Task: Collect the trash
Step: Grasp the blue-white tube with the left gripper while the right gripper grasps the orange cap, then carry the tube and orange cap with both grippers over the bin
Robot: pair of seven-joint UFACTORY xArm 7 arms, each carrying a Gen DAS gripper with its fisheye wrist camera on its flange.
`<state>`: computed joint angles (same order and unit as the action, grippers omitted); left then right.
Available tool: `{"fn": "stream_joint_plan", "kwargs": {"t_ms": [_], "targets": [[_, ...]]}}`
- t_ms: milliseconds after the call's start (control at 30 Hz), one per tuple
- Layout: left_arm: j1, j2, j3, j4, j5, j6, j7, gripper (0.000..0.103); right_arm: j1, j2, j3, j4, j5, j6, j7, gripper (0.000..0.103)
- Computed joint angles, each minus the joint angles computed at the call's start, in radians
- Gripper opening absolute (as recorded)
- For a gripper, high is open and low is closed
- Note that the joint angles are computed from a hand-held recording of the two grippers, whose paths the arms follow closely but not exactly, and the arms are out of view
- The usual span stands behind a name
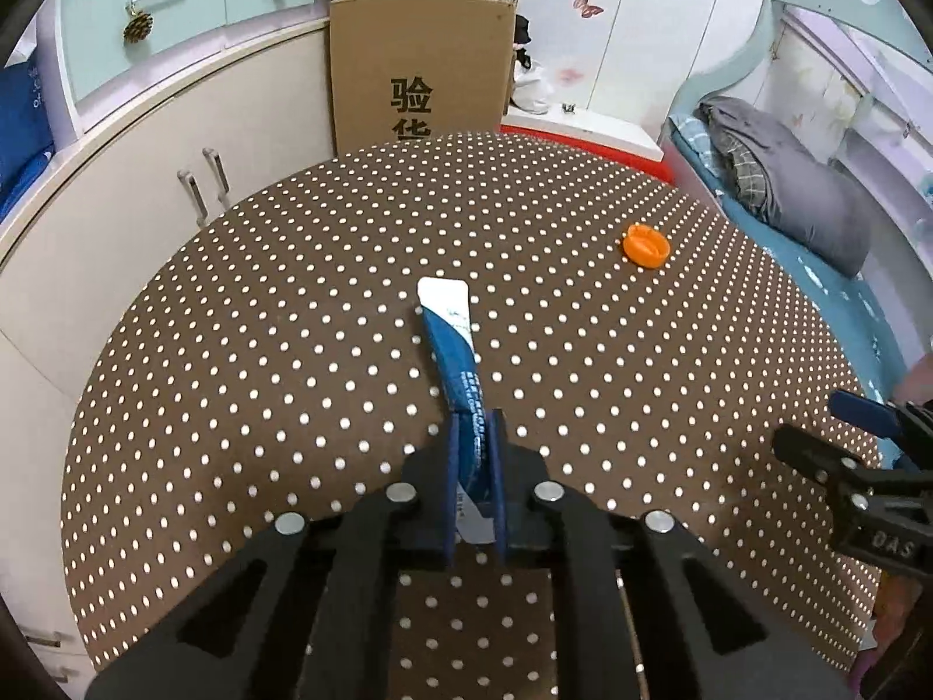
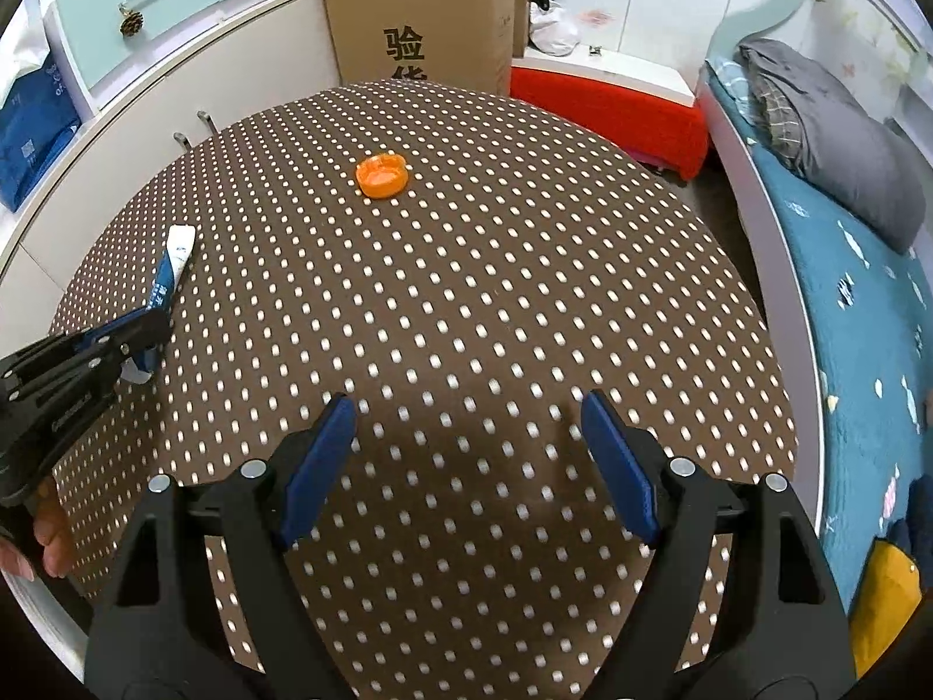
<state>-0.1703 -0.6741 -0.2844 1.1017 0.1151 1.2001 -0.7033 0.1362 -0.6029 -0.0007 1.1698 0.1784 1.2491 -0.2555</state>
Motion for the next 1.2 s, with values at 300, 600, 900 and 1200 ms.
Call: {"fn": "stream_joint_plan", "kwargs": {"t_ms": [300,600,900,1200], "targets": [[0.019,0.072,0.022,0.067,0.022,-0.024,0.044,0.009,0.044,0.17,-0.004,0.108,0.099,-0.109,-0.047,0.078],[0.04,0.147,0.069,0.123,0.033,-0.034,0.086,0.009,0.056,0.34,0.06,0.227,0.083,-0.153,-0.018,0.052],[0.053,0.153,0.099,0.104,0.021,-0.041,0.102,0.009,0.064,0.34,0.033,0.223,0.155,-0.125,-0.052,0.029],[0.028,0.098,0.028,0.112,0.014,0.051,0.035,0.009,0.046,0.144,-0.041,0.089,0.238,-0.081,-0.119,0.029]]}}
